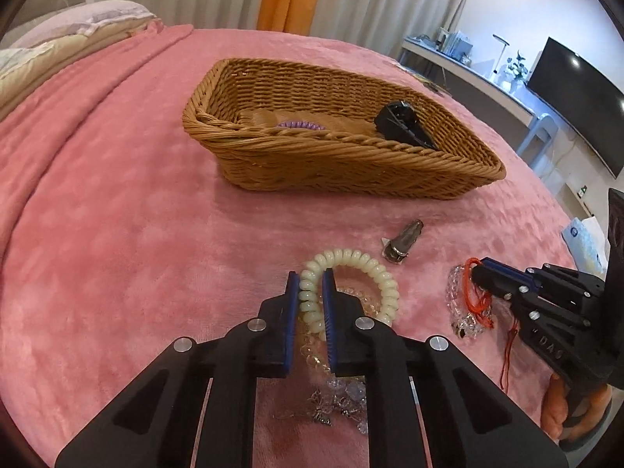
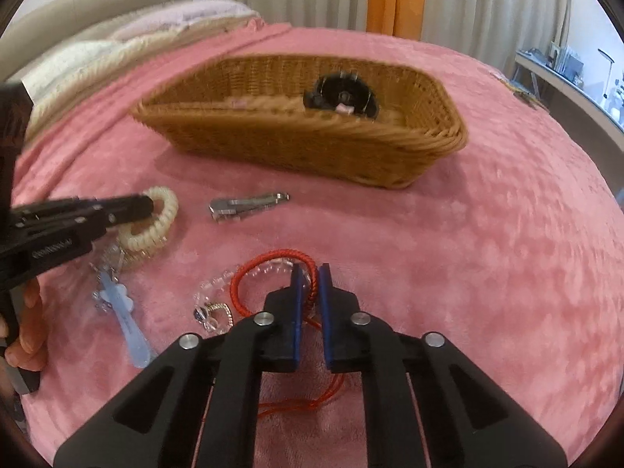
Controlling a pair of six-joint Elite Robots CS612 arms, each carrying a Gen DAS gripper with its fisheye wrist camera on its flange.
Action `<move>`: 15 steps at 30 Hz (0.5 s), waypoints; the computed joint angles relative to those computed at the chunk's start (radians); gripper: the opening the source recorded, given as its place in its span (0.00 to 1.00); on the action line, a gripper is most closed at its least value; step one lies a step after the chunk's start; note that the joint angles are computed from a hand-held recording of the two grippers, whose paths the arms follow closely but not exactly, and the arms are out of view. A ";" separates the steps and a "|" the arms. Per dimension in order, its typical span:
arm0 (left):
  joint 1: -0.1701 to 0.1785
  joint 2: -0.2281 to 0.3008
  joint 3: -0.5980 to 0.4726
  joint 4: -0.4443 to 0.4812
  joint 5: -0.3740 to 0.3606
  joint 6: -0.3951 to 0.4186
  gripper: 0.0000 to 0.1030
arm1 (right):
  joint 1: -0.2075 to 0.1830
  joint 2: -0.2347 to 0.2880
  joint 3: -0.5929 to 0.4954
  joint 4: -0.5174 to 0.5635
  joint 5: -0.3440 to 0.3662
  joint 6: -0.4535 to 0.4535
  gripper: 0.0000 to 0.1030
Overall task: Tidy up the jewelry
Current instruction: 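Grasp the red cord bracelet with the right tool while the left grasps the cream coil hair tie, then carry the red cord and cream hair tie into the basket and open both tools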
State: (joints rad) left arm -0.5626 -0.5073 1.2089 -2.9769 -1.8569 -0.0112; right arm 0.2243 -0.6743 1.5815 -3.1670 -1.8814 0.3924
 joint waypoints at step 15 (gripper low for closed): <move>0.013 -0.013 0.061 -0.237 -0.032 -0.067 0.10 | -0.012 -0.017 0.090 -0.328 0.027 0.031 0.04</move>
State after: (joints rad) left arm -0.5498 -0.5201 1.2694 -3.2139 -1.8891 -0.0787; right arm 0.2119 -0.6910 1.6717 -3.4950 -1.8544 0.4231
